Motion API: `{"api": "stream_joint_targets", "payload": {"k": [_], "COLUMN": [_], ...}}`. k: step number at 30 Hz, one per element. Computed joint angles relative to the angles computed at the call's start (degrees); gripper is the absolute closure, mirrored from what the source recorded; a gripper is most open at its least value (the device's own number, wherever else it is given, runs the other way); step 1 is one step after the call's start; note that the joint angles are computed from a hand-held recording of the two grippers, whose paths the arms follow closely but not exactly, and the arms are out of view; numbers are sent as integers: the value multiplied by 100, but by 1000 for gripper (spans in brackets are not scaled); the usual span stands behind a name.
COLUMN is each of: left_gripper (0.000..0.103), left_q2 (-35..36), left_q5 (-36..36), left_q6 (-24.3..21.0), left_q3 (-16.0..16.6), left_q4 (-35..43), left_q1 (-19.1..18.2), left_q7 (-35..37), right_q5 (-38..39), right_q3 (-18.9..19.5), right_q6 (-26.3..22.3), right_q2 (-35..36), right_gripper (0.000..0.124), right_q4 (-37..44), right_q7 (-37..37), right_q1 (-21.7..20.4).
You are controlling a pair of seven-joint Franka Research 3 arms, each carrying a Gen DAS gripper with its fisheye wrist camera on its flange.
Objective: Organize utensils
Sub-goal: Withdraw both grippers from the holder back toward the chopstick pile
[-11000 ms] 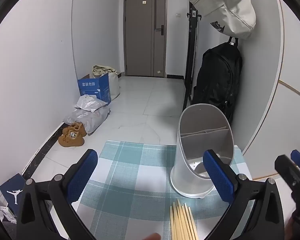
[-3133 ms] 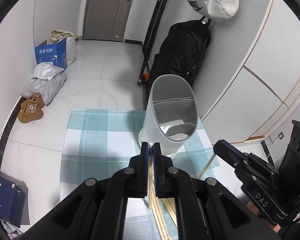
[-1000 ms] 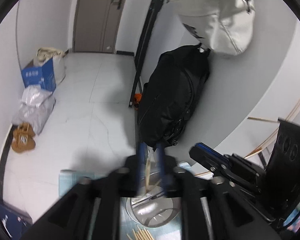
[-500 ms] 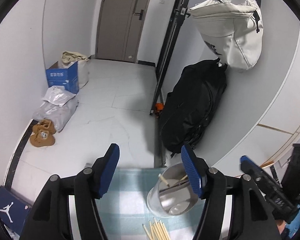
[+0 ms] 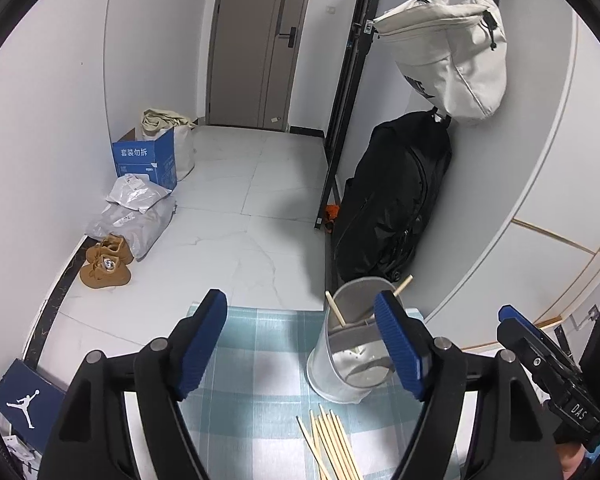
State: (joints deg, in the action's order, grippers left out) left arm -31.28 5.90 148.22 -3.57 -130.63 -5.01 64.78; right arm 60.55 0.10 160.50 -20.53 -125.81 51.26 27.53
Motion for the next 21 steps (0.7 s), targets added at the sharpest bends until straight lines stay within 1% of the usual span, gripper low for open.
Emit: {"api": "stream_joint_targets", "payload": {"k": [2,4,7,11,15,18,21], "left_gripper": [30,30,30,29,25,25,25], "left_q2": [-89,-196,-307,-373,-499,-511,-456], "left_q5": [50,-1,75,175,489,534,450], "left_q6": [-3,81,169,198,208,217,109], "left_q3": [-52,-7,-78,-128,-376,-303,-211], "left_q4": [-86,-226,-414,-637,-917,-1108,-1232], "left_q1": [27,-42,2,-2,258,180,45], "left_q7": [-47,-23,-123,-187,-633,-721,-705], "right_q5": [35,96,113,-5,-357,-574,-816], "right_q3": [-2,0,20,107,223,219,206], "right_q6": [6,61,137,351,649,900,1055], "right_q2": [-60,-139,-249,-373,-431,-476,-502], "right_gripper": [40,39,32,31,29,27,27], "right_q4": [-64,-165,-333,-599,-876,-1102,-1307], "right_q7": [-39,-132,-152,-105,57,110,246], "right_q1": [26,74,124,173,204,312,385]}}
